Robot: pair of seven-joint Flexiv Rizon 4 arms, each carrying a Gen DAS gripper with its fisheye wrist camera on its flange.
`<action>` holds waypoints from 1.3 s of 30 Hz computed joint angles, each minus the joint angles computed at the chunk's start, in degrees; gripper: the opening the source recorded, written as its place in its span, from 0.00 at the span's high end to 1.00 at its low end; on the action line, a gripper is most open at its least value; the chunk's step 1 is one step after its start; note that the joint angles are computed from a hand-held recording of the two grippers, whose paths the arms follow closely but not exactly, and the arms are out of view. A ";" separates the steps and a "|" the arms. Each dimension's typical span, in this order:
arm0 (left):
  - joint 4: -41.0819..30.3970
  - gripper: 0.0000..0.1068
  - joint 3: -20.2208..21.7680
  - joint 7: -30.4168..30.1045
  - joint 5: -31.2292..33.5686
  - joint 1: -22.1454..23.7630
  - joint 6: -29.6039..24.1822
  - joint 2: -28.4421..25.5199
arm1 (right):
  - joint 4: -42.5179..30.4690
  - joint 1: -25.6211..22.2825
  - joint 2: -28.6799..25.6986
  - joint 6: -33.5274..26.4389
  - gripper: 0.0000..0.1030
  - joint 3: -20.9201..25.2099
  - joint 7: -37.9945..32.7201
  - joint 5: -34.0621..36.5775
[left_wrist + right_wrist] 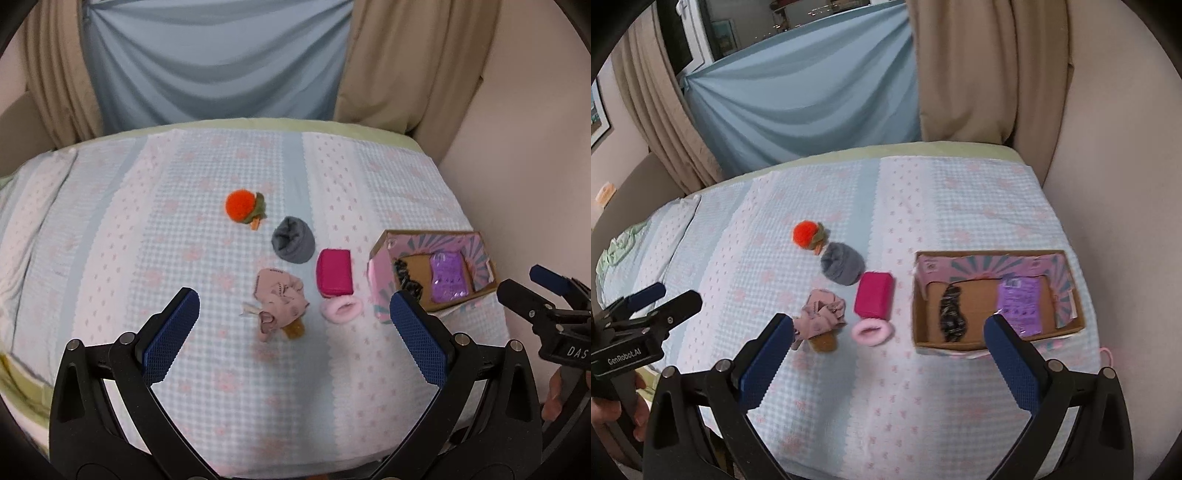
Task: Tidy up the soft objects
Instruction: 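Grasp the beige fabric with the left tool while the right tool grasps the pink cuff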
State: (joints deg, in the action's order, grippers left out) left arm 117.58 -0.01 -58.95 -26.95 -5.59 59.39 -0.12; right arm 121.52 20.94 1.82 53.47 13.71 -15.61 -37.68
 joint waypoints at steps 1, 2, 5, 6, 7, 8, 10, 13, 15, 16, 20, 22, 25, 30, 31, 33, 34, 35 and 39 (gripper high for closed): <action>0.43 0.04 -0.03 1.52 -1.00 -0.02 0.65 -0.64 | -0.12 0.24 -0.79 0.09 0.00 0.14 1.15 -1.08; 0.78 0.04 -0.08 3.00 -2.05 0.05 1.05 -1.27 | -0.03 0.58 -2.00 0.71 0.00 0.16 2.85 -2.68; 1.51 0.04 -0.42 8.39 -6.86 0.85 1.13 -3.80 | 0.56 1.37 -4.96 2.95 0.00 -0.74 7.53 -6.84; 1.61 0.04 -0.66 10.08 -8.58 1.23 1.15 -4.73 | 0.67 1.67 -5.77 3.63 0.00 -1.16 8.95 -8.12; 1.60 0.04 -1.03 12.00 -10.60 1.67 1.20 -6.00 | 0.91 2.00 -6.93 4.54 0.00 -1.70 10.92 -10.06; 1.36 0.04 -1.32 13.10 -11.57 2.08 1.04 -7.10 | 1.08 2.40 -8.19 5.41 0.00 -2.29 12.82 -12.13; 0.77 0.04 -2.15 15.26 -13.31 2.92 0.90 -9.95 | 1.20 3.21 -10.39 6.51 0.00 -3.31 15.24 -15.04; -1.08 0.04 -3.72 18.99 -14.98 4.58 -0.89 -14.34 | 1.54 4.62 -14.13 8.06 0.00 -4.56 18.14 -17.39; -2.37 0.04 -4.74 22.02 -14.84 5.26 -1.33 -17.28 | 2.00 5.23 -16.18 10.05 0.00 -5.67 20.47 -18.44; -2.96 0.04 -5.25 23.60 -14.42 5.49 -1.14 -18.76 | 2.16 5.57 -17.27 11.02 0.00 -6.40 21.96 -19.38; -5.53 0.04 -6.99 28.01 -12.08 6.24 -0.76 -24.37 | 1.78 6.90 -22.13 14.22 0.00 -9.77 27.19 -24.57; -8.19 0.04 -6.92 27.85 -8.84 6.24 -2.22 -27.75 | 1.11 7.44 -24.58 15.47 0.00 -11.46 29.62 -27.52; -11.24 0.04 -7.20 26.89 -5.70 6.14 -3.11 -31.87 | -0.38 7.64 -28.15 17.77 0.01 -14.01 33.24 -32.75; -16.88 0.04 -7.05 24.17 -0.46 5.79 -6.14 -37.66 | -3.04 6.83 -32.51 19.84 0.01 -16.01 35.14 -37.80; -18.42 0.04 -7.00 23.44 0.51 5.58 -7.17 -39.00 | -3.50 6.60 -33.24 20.21 0.01 -16.42 35.39 -38.97; -20.48 0.04 -7.05 22.32 1.91 5.36 -8.62 -40.67 | -4.37 6.06 -34.29 20.26 0.01 -16.57 34.80 -39.82; -21.92 0.04 -6.75 21.38 2.95 4.94 -9.63 -41.76 | -4.85 5.77 -34.88 20.34 0.01 -16.75 34.50 -40.26; -22.95 0.04 -6.62 20.68 3.74 4.66 -10.25 -42.57 | -5.39 5.41 -35.52 20.68 0.01 -16.79 34.19 -40.34; -26.90 0.05 -5.91 17.92 6.74 3.53 -13.16 -45.33 | -7.27 4.66 -37.71 22.59 0.02 -17.66 33.87 -40.54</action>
